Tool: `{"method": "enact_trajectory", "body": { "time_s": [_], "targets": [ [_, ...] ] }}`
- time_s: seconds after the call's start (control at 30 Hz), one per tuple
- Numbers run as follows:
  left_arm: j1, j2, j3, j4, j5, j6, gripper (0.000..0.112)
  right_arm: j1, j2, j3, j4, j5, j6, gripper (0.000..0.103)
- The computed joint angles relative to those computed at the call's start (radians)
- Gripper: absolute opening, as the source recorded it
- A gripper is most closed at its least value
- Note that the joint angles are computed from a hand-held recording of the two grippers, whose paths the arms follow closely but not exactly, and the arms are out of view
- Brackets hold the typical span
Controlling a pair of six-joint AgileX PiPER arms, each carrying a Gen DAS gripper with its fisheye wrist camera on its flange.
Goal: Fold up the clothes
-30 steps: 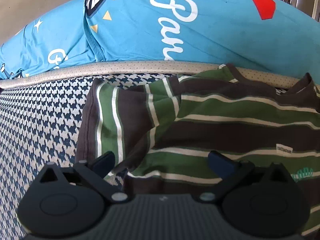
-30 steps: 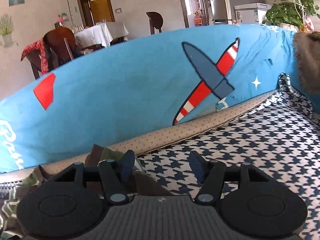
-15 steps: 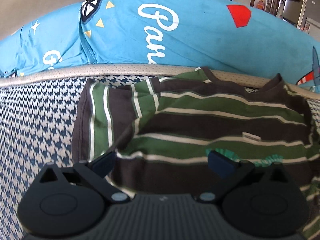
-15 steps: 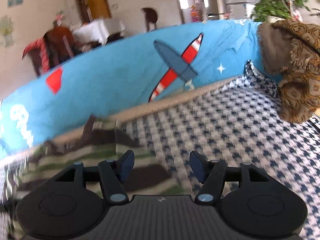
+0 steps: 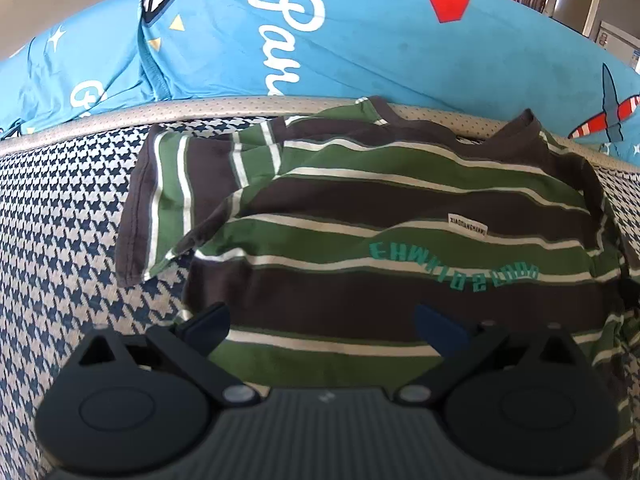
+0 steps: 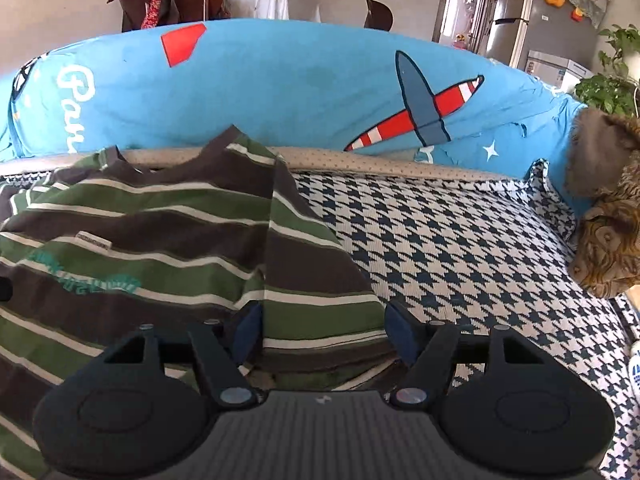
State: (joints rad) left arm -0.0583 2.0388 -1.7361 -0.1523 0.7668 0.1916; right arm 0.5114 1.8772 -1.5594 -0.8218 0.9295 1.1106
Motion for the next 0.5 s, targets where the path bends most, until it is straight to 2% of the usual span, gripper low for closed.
{"method": "enact_trajectory", "body": {
  "time_s": [0.03,0.17,0.27,0.33,0.4,0.47,0.5],
  "targets": [
    [-0.001,0.001,-0.001,0.002,0.002,0.0,0.103,-0.005,-0.003,0.009,-0.001,-0.01,0.007,0.057],
    [-0.005,0.004,0.0,0.005,0.008,0.003,0.103,-0.022,-0.026,0.035,-0.012,-0.024,0.056,0.014],
    [-0.009,0.005,0.0,0.011,0.01,0.001,0.103,-0.03,-0.051,0.058,-0.084,-0.019,0.182,0.007],
    [-0.012,0.007,-0.002,0.016,0.014,-0.001,0.103,-0.028,-0.051,0.061,-0.197,0.038,0.322,0.005],
    [-0.014,0.008,-0.001,0.018,0.018,0.002,0.103,-0.046,-0.064,0.086,-0.299,0.06,0.471,0.005],
    [-0.015,0.008,0.001,0.018,0.018,0.007,0.103,-0.071,-0.05,0.062,-0.326,0.113,0.555,0.006],
    [-0.015,0.007,0.002,0.018,0.018,0.011,0.103,-0.088,-0.052,0.053,-0.299,0.11,0.551,0.007]
  ]
}}
